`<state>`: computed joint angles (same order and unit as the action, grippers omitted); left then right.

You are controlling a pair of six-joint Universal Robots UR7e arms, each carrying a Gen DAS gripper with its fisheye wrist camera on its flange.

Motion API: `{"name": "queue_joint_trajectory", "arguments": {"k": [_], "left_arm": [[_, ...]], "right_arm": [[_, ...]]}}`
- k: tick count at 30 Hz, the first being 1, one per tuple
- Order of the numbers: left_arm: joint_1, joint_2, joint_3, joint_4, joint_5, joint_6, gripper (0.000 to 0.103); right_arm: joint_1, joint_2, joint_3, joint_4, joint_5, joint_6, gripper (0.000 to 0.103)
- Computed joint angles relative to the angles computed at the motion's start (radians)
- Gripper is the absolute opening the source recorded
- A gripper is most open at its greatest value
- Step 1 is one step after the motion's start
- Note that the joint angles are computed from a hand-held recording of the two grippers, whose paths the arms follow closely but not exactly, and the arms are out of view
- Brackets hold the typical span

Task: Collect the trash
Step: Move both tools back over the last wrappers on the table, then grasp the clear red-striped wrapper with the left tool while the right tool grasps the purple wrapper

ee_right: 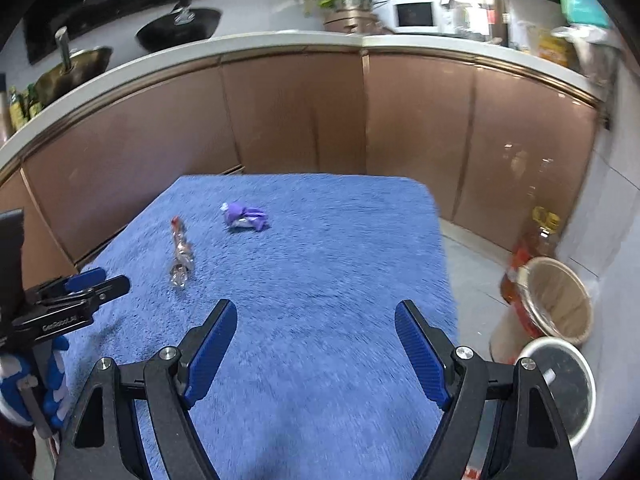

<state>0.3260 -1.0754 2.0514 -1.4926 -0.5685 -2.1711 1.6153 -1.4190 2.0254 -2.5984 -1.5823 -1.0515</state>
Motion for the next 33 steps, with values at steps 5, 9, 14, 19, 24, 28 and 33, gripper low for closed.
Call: {"name": "queue_joint_trajectory", "arguments": {"k": [5,9,14,19,24,28,33], "left_arm": [[0.069,-0.043,0.064,-0.245,0.037,0.167,0.069],[0.134,-0.060,0.093,-0.371,0.054,0.228,0.069],[0.203,-0.066,0.085,-0.369,0.090,0.255,0.065],[0.242,-0.075,0.095,-0.447,0.099,0.355,0.051],[0.253,-0.060,0.118,-0.531,0.109,0.418,0.048],[0.251,-0.056,0.132,-0.576,0.122,0.439,0.047],[0.241,-0.064,0.172,-0.681,0.132,0.481,0.042]], "right_arm": [[0.051,0.114,-0.071,0.047,0.011,-0.054,0.080],[0.087,0.210,-0.133,0.065,0.020,-0.064,0.079],[0.116,0.335,-0.224,0.105,0.021,-0.049,0.072],[0.141,0.446,-0.310,0.150,0.006,-0.034,0.065],[0.172,0.521,-0.336,0.145,-0.027,-0.054,0.064],[0.189,0.564,-0.339,0.123,-0.055,-0.075,0.064],[0.194,0.596,-0.342,0.096,-0.082,-0.081,0.051]]}}
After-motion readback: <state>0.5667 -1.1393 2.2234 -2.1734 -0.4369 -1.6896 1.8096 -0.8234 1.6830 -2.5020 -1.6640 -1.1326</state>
